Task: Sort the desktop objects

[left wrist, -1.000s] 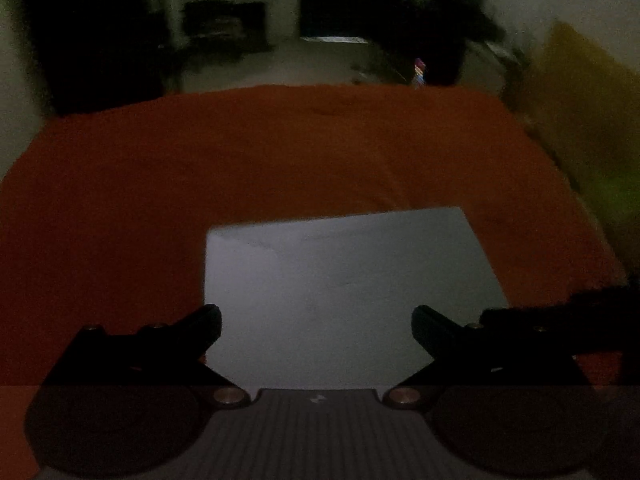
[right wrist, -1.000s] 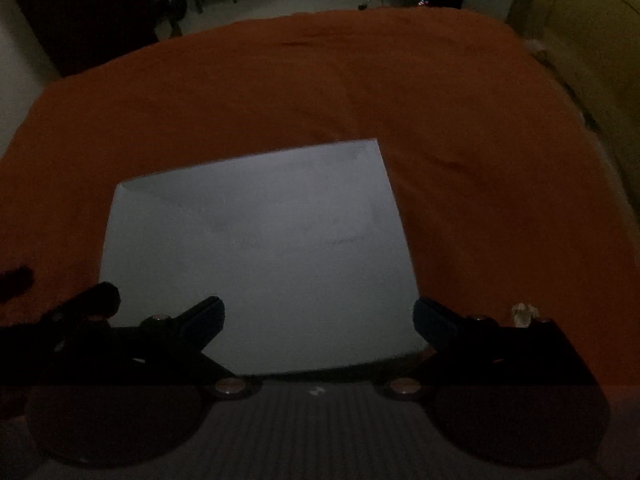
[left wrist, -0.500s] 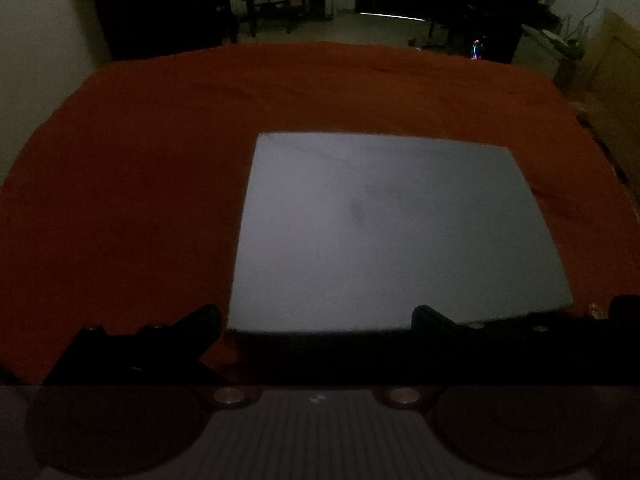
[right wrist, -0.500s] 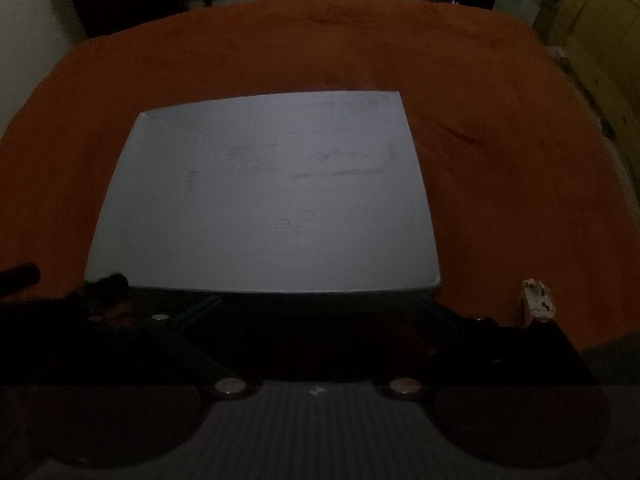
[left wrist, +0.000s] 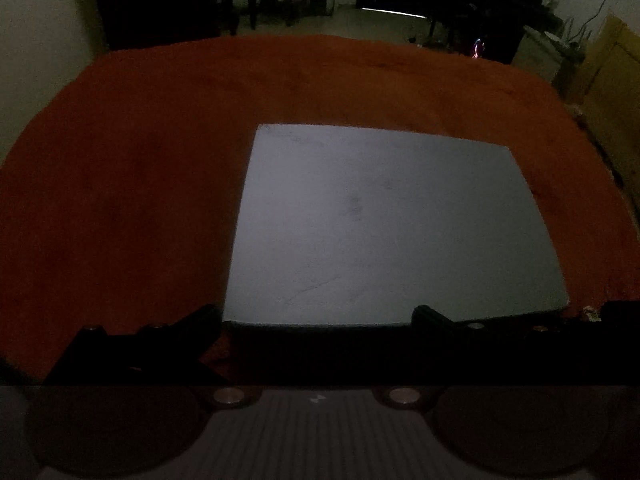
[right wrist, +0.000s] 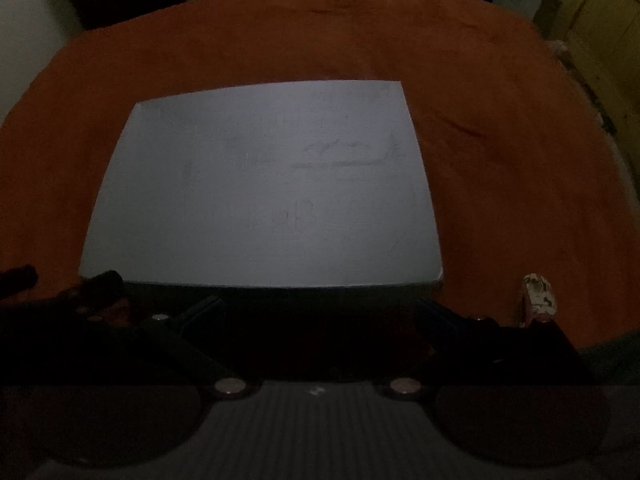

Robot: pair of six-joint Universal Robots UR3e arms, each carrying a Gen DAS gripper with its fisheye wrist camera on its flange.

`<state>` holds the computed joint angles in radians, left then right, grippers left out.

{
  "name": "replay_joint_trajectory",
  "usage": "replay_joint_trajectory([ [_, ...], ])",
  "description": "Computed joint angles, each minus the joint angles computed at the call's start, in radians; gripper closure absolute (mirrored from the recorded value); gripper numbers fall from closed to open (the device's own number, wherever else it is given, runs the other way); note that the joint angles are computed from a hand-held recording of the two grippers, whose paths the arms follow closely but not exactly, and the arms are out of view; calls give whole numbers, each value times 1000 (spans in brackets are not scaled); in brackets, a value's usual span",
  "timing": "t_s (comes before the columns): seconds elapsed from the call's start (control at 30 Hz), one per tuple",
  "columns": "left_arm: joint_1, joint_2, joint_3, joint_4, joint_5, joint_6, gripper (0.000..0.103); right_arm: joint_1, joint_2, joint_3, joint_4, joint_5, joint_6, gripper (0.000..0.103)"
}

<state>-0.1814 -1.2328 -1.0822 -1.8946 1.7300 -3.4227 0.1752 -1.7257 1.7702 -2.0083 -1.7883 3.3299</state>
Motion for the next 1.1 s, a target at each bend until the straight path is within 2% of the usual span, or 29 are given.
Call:
replay_joint_trajectory([
  [0.73, 5, 13, -71, 45, -15, -1, 0, -34, -67, 10, 76, 29, -39, 0],
  [0.9, 3, 12, -79, 57, -8, 9, 0, -21, -73, 2, 91, 27, -26, 0],
  [1.1, -36, 0, -111, 98, 14, -29, 0, 4, -80, -5, 105, 21, 4, 0],
])
